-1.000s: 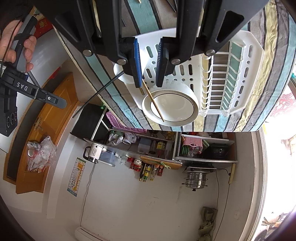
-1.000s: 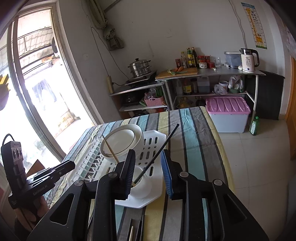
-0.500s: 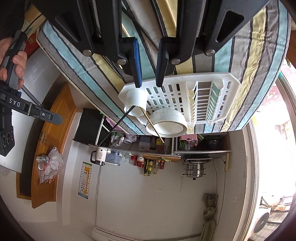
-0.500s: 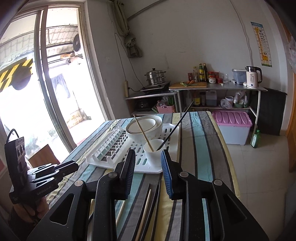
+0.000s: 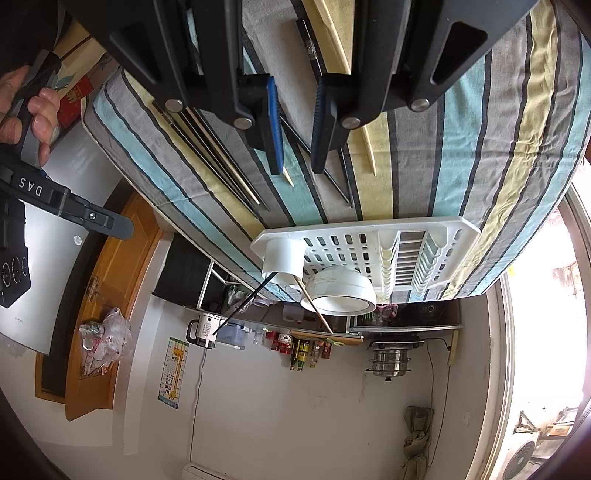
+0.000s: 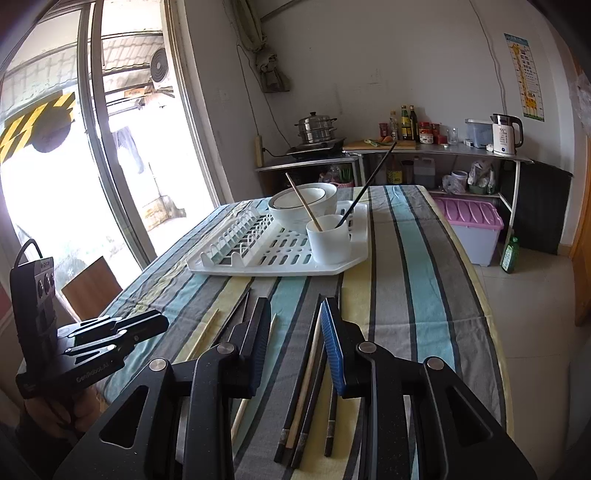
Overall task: Organize utensils
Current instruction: 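Move both tools back down to the remaining chopsticks on the cloth, then grasp a black chopstick with left tool while right tool grasps another black chopstick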
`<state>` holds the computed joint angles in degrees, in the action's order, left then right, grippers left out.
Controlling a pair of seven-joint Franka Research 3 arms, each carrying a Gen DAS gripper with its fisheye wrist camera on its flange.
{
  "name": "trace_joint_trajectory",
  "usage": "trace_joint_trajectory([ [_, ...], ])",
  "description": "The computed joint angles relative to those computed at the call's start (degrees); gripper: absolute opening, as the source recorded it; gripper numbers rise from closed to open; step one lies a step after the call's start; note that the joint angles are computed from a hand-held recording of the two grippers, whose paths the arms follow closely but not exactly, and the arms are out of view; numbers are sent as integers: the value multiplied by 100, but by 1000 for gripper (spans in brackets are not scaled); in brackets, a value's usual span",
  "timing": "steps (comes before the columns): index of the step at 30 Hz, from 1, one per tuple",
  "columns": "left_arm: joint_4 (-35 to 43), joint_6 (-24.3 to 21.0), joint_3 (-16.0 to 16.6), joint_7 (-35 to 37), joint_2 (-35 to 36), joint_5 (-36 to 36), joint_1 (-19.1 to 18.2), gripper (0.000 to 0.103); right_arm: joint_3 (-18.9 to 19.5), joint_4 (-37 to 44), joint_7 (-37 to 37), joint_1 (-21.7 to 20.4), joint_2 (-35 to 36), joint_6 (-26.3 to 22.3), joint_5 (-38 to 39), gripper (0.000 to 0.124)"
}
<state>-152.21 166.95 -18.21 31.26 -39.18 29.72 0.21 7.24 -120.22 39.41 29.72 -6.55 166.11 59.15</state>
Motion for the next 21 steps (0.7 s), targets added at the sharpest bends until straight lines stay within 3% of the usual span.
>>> trace_joint_trajectory([
  [7,-31,-67,57,-33,88,-57,-31,16,34,48,155,-36,142,-117,-184,29],
  [21,402,-471,427,336,935,-261,-252,16,227,755,1453,-262,1092,-663,-1888,19],
])
